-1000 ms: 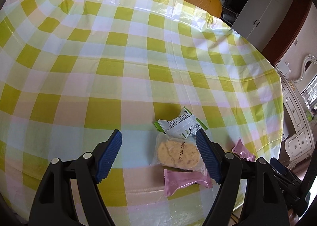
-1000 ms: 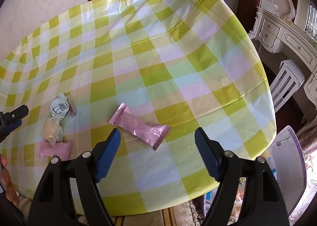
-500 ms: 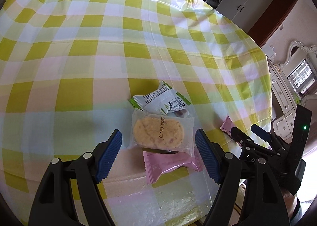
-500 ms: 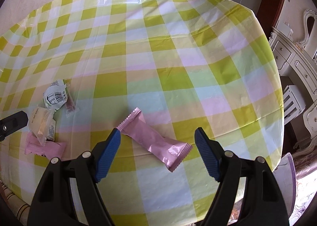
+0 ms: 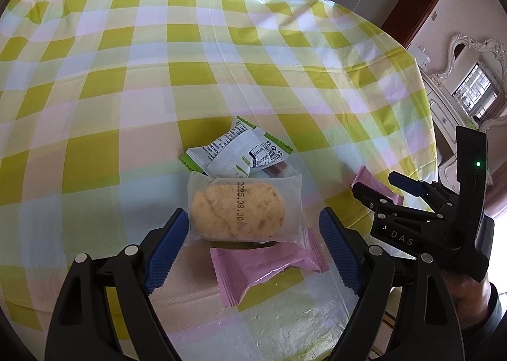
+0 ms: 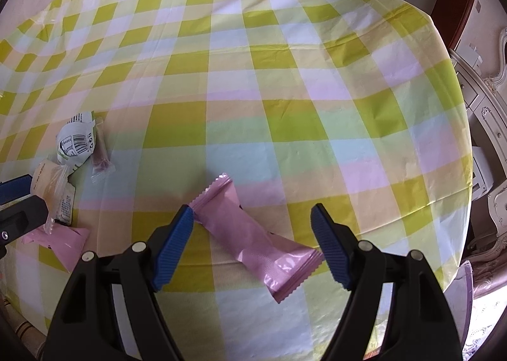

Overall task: Organize snacks
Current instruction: 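Grasp a pink bar with the right tool while the left tool grasps the round cake bag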

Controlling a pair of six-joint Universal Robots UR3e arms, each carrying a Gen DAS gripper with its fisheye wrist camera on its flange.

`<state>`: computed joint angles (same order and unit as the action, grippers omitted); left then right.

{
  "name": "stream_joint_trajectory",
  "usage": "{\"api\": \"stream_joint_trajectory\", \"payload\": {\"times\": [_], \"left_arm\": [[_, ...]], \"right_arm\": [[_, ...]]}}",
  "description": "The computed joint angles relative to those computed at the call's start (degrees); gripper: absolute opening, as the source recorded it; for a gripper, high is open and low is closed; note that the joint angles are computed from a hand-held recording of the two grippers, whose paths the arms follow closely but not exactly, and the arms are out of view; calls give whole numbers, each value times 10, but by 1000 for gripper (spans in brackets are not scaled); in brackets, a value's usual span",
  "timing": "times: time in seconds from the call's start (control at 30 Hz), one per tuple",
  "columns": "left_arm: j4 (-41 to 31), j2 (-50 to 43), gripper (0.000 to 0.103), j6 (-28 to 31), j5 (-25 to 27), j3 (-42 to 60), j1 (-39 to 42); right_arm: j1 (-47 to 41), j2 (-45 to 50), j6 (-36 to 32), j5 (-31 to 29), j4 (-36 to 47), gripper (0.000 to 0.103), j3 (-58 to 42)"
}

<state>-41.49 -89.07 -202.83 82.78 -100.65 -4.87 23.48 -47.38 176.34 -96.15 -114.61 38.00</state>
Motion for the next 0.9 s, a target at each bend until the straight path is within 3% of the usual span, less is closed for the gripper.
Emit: {"api": "stream_joint_trajectory", "payload": {"times": [0.17, 0.33, 0.57, 0.9], "left_arm": [[1, -6, 81, 7, -13, -5, 8], [-6, -19, 74, 17, 8, 10, -7], [-18, -26, 66, 26, 29, 23, -19], [-21, -24, 58, 27, 42, 28, -29]], "right_arm": [[-9, -3, 0, 24, 2, 64, 7], [-8, -18, -3, 31, -3, 58, 31], [-3, -33, -20, 49, -4, 26, 49], [5, -50, -19, 29, -29, 21, 79]]}}
